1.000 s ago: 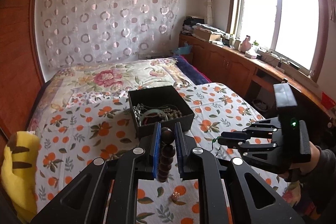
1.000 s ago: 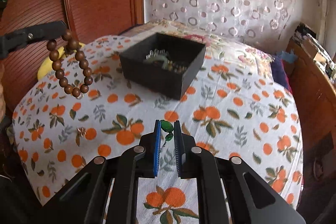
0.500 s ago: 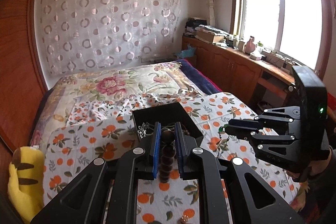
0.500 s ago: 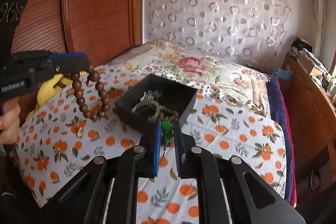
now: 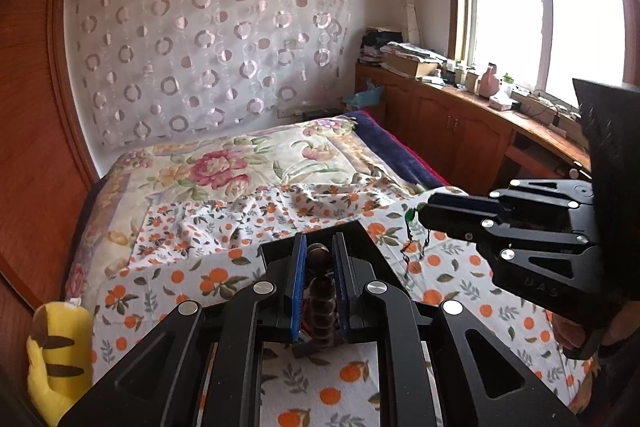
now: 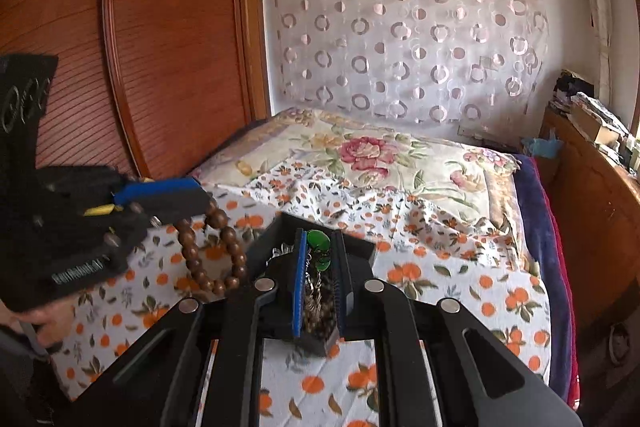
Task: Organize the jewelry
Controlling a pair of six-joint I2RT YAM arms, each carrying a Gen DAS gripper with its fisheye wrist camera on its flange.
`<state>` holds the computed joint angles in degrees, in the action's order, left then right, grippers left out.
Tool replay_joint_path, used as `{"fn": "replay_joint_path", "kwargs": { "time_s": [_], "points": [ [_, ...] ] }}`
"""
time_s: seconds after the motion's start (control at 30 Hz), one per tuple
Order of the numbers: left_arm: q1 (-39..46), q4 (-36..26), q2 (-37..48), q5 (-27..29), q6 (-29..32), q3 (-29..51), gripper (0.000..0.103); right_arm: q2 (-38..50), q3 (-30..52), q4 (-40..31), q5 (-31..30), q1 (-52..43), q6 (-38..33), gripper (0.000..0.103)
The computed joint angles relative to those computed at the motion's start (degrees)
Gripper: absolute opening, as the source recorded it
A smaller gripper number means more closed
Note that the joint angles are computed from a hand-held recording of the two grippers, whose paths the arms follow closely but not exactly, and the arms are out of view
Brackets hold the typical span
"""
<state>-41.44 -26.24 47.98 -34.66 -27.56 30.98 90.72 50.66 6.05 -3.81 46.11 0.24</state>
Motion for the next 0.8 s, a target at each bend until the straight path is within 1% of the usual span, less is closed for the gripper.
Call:
{"fn": "replay_joint_path", "kwargs": {
  "time_s": [0.23, 0.37, 0.4, 0.47, 0.5, 0.67, 0.73, 0.8],
  "points": [
    [7.23, 6.68, 5.59, 6.28, 2.92, -0.91, 0.012, 2.71, 4.13, -1.90, -0.17, -0.29, 1.06, 0.014],
    [9.39, 9.27, 7.46, 8.33, 2.55, -2.18, 0.012, 4.50, 4.67, -2.22, -0.22, -0.26, 1.36, 0.014],
    [9.41, 9.56, 7.40, 8.09, 2.35, -2.76, 0.013, 4.93, 4.61, -2.11, -0.37, -0.46, 1.35, 0.014],
    [9.19, 9.86, 7.06, 7.63, 2.08, -3.62, 0.024, 6.21, 5.12, -2.06, -0.76, -0.84, 1.41, 0.014],
    [8.99, 9.83, 6.60, 7.44, 1.94, -4.02, 0.032, 6.86, 5.28, -1.92, -1.04, -0.96, 1.56, 0.014],
    [5.95, 6.87, 0.89, 4.75, -0.68, -7.49, 0.034, 9.64, 6.74, -1.61, -1.86, -0.89, 2.33, 0.014],
    [2.63, 3.97, -2.78, 2.71, -3.18, -9.87, 0.038, 10.93, 7.67, -1.84, -1.11, -0.22, 2.53, 0.015],
    [-0.22, 0.97, -5.77, 1.40, -5.75, -11.87, 0.039, 11.84, 8.21, -2.28, 0.42, 0.84, 2.40, 0.017]
  ]
}}
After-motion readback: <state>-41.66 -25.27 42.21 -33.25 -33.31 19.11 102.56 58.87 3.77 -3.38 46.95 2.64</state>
